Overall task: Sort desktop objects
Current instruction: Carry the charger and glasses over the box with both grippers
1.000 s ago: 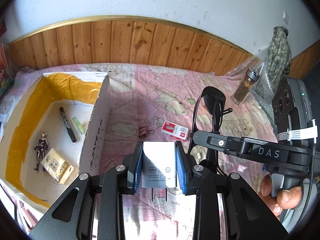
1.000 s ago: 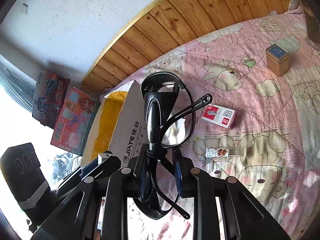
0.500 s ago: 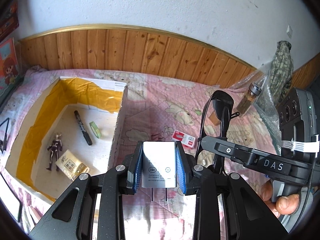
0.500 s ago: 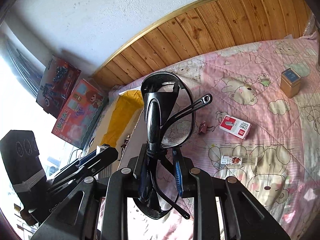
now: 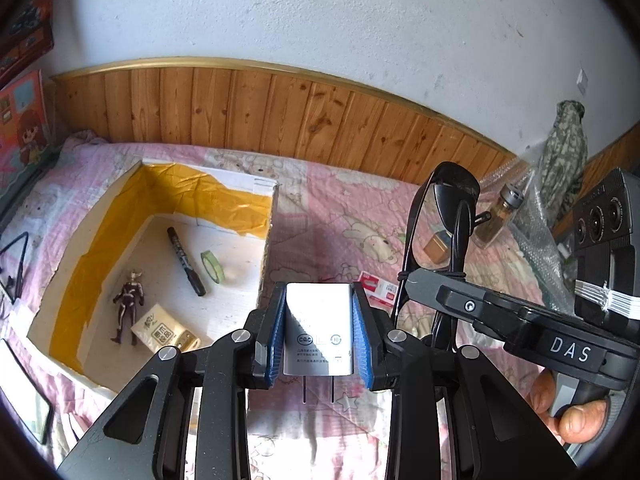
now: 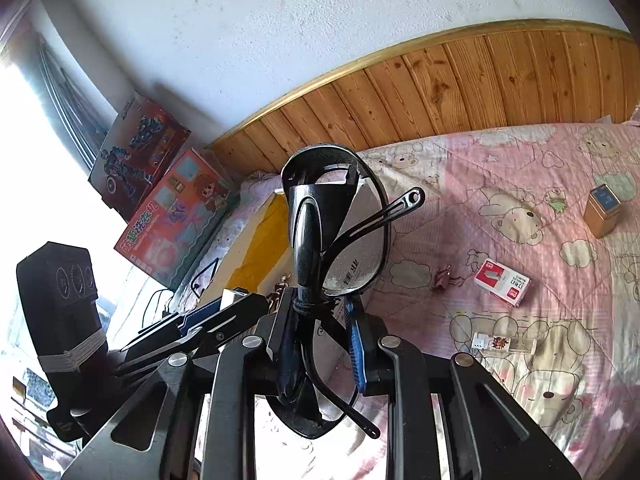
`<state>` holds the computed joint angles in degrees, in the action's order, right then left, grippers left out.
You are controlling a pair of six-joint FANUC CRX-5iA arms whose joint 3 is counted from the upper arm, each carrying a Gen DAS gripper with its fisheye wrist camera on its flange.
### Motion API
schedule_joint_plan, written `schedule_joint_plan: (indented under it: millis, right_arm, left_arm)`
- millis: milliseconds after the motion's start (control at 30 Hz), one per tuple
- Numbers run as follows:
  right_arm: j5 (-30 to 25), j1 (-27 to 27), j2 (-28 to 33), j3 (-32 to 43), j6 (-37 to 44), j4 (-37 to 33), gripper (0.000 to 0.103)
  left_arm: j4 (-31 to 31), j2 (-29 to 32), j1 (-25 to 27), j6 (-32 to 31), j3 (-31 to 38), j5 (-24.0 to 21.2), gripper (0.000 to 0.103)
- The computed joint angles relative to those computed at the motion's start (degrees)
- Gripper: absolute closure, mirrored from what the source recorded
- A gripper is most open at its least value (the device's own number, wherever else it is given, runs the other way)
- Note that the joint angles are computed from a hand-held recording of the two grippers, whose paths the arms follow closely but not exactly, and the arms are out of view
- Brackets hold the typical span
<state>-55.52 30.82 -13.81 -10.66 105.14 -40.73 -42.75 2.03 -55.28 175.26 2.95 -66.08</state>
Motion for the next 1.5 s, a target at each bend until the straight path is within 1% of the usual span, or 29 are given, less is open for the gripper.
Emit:
schedule_joint_plan:
  millis: [167, 400, 633, 833, 933, 1067, 1233, 1400, 1500]
  right_arm:
    - [2.3, 3.8, -1.0, -0.9, -1.8, 2.8, 0.078]
    - [4.8, 8.8, -1.7, -1.3, -4.6, 5.8, 0.078]
    - [7.7, 14.4, -1.5, -1.1, -8.5, 10.8, 0.078]
    - [9.6, 19.4, 0.3, -0.1, -12.2, 17.0, 0.078]
    - [10.4, 21.5, 1.5, 0.5, -13.5, 20.4, 0.078]
    - [11.0, 23.8, 4.2, 1.8, -15.2, 25.5, 0.078]
    - [11.8, 26.7, 8.1, 3.3, -17.7, 33.2, 0.078]
    - [11.2, 28.5, 12.8, 5.2, -19.0, 39.4, 0.078]
    - [9.9, 29.2, 15.8, 6.8, -18.7, 42.3, 0.078]
  left_arm:
    - [-0.7, -2.2, 0.0, 1.8, -2.0, -0.7, 0.073]
    - [-1.1, -6.1, 0.7, 4.5, -5.7, -0.6, 0.072]
    - [-0.4, -10.2, 2.7, 7.0, -10.4, 0.7, 0.072]
    - [1.5, -13.6, 5.8, 8.6, -14.4, 3.4, 0.072]
    - [3.4, -15.1, 8.0, 9.0, -16.5, 5.6, 0.072]
    - [7.8, -16.5, 12.0, 8.0, -19.6, 9.8, 0.073]
    - [13.5, -16.0, 15.9, 3.5, -21.6, 14.0, 0.073]
    - [19.9, -15.6, 19.6, -1.2, -24.3, 19.7, 0.072]
    - [23.5, -15.6, 21.5, -3.8, -26.1, 22.6, 0.073]
